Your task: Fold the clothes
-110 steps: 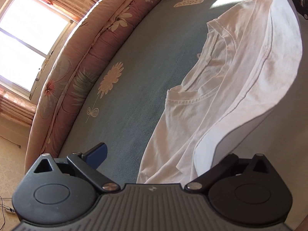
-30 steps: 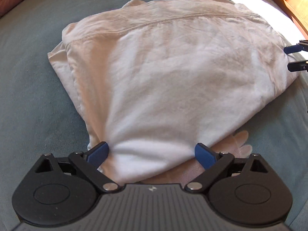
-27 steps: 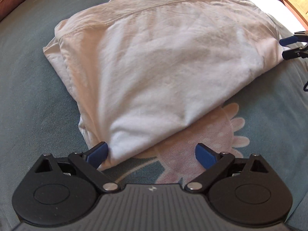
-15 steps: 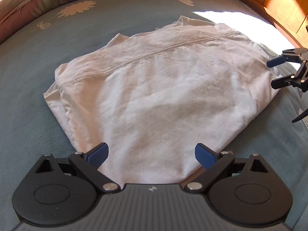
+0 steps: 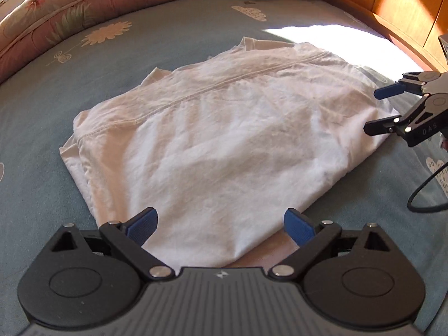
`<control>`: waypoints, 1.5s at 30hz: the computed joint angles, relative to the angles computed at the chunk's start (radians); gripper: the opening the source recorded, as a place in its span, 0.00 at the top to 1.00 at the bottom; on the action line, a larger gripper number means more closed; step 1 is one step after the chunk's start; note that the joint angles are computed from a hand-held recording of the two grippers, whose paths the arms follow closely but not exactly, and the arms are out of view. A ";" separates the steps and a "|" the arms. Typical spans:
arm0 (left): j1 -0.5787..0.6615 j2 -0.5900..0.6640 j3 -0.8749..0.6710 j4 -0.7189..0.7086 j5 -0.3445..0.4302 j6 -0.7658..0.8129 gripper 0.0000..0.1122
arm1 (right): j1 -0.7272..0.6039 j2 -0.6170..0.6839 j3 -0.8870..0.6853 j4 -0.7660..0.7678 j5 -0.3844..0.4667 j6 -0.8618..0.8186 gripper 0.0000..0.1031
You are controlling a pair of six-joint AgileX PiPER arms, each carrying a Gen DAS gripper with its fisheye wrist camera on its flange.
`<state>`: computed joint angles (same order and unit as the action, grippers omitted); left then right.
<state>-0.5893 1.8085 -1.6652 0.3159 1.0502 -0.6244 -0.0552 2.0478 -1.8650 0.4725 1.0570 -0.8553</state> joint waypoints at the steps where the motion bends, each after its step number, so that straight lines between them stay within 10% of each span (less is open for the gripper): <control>1: 0.010 0.051 -0.050 0.017 -0.015 -0.023 0.14 | 0.021 -0.003 0.009 0.006 -0.034 0.025 0.00; 9: -0.046 0.065 0.038 0.034 0.041 -0.218 0.10 | 0.032 -0.087 0.266 0.042 -0.194 -0.074 0.00; 15: -0.089 -0.010 0.085 0.051 0.099 -0.291 0.12 | -0.066 -0.056 0.133 0.080 0.017 -0.092 0.00; 24: -0.013 0.003 0.129 0.056 0.042 -0.402 0.11 | -0.046 0.088 -0.049 0.005 -0.043 0.034 0.00; 35: 0.162 -0.010 0.144 0.053 -0.143 -0.162 0.12 | -0.001 0.021 0.060 -0.083 -0.141 0.105 0.00; 45: 0.265 -0.104 0.183 -0.114 -0.232 0.094 0.14 | 0.034 0.068 -0.056 -0.193 -0.051 0.229 0.00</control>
<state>-0.3240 1.7045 -1.4819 0.2020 0.8177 -0.5301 -0.0211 2.1153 -1.9212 0.2794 1.0064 -0.6259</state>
